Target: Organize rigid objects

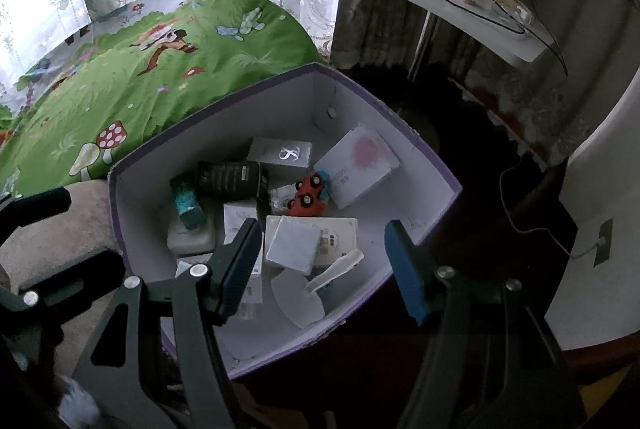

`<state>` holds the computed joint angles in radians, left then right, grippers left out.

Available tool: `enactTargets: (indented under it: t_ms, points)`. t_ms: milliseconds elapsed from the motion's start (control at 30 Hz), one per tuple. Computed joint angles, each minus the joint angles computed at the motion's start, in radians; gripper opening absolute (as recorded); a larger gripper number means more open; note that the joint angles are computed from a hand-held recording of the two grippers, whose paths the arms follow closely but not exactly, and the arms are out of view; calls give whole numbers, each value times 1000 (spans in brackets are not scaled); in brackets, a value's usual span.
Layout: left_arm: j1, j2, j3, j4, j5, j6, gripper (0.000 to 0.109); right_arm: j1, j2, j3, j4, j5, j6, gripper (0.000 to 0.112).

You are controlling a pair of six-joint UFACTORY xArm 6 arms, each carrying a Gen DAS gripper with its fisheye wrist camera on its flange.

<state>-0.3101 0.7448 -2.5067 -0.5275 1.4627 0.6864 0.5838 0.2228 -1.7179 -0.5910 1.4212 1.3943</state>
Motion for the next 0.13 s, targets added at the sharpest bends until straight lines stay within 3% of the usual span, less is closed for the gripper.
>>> enactTargets:
  t_ms: [133]
  points:
    - [-15,-41,75,33,-45,14,103,-4,-7,18,8,-6,12,67]
